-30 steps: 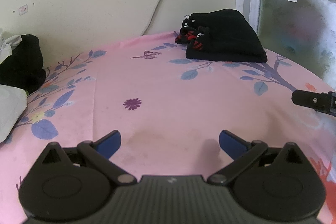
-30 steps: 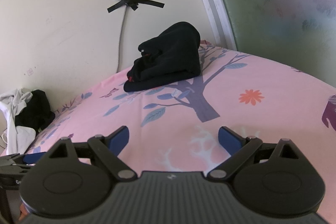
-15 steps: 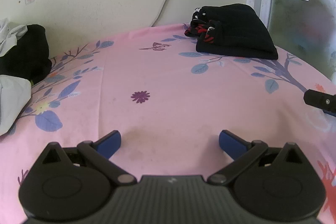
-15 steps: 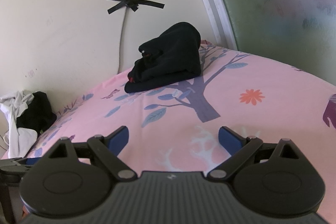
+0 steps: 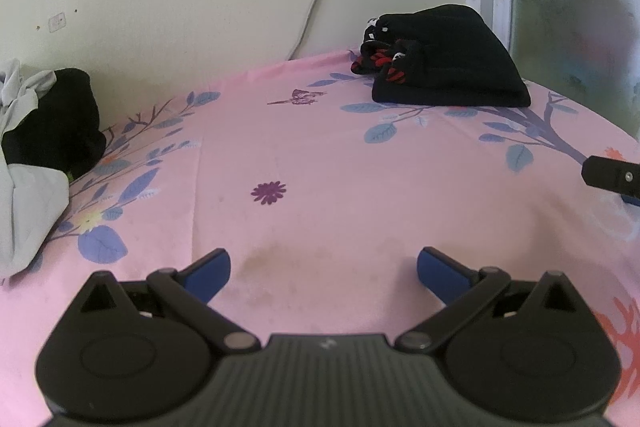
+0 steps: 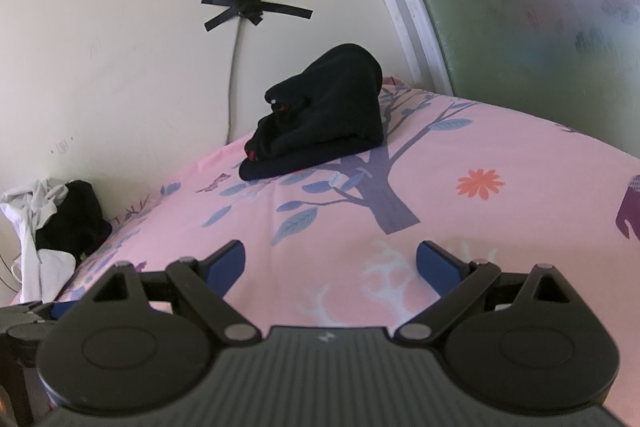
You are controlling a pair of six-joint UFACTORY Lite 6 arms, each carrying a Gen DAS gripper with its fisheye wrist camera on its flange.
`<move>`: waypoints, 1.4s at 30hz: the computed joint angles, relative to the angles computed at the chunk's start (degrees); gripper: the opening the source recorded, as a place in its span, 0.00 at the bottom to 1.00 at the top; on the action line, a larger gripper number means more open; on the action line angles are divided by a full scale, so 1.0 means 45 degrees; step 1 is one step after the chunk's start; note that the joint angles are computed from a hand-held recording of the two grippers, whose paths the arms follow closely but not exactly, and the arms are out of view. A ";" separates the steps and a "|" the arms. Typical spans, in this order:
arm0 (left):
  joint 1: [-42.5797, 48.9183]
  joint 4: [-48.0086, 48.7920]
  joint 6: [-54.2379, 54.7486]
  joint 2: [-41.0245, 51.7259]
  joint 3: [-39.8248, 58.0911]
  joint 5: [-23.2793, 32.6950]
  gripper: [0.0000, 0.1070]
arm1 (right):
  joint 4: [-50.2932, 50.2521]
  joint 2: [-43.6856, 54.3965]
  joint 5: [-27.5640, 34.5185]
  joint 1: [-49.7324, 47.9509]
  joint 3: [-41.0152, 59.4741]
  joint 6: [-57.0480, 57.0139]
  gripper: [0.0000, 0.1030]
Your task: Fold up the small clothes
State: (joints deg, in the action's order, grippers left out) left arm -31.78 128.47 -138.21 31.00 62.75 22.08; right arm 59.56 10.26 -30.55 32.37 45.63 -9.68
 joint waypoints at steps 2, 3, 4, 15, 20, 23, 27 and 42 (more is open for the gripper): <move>0.0037 0.0097 -0.0101 -0.0014 -0.0018 -0.0040 0.96 | -0.0119 -0.0027 0.0017 -0.0037 -0.0033 0.0109 0.89; 0.0037 0.0097 -0.0101 -0.0014 -0.0018 -0.0040 0.96 | -0.0195 -0.0043 0.0021 -0.0054 -0.0059 0.0187 0.89; 0.0023 0.0072 -0.0075 -0.0016 -0.0025 -0.0018 0.96 | -0.0236 -0.0053 0.0009 -0.0049 -0.0075 0.0255 0.89; 0.0038 0.0066 -0.0002 -0.0009 0.0006 -0.0072 0.96 | -0.0445 -0.0109 0.0016 -0.0112 -0.0152 0.0490 0.89; 0.0059 0.0092 -0.0024 -0.0024 0.0015 -0.0145 0.96 | -0.0487 -0.0085 0.0005 -0.0115 -0.0147 0.0536 0.89; 0.0098 0.0175 -0.0082 -0.0037 0.0017 -0.0213 0.96 | -0.0494 -0.0079 0.0007 -0.0118 -0.0145 0.0536 0.89; 0.0147 0.0296 -0.0176 -0.0061 0.0008 -0.0308 0.96 | -0.0491 -0.0081 -0.0001 -0.0110 -0.0148 0.0548 0.89; 0.0528 0.1498 -0.1426 -0.0120 0.0038 -0.1013 0.96 | -0.0535 -0.0077 0.0008 -0.0130 -0.0150 0.0575 0.89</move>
State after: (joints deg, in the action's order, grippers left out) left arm -29.41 135.21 -144.63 30.46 62.92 17.52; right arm 57.15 9.91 -30.51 31.79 44.95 -7.09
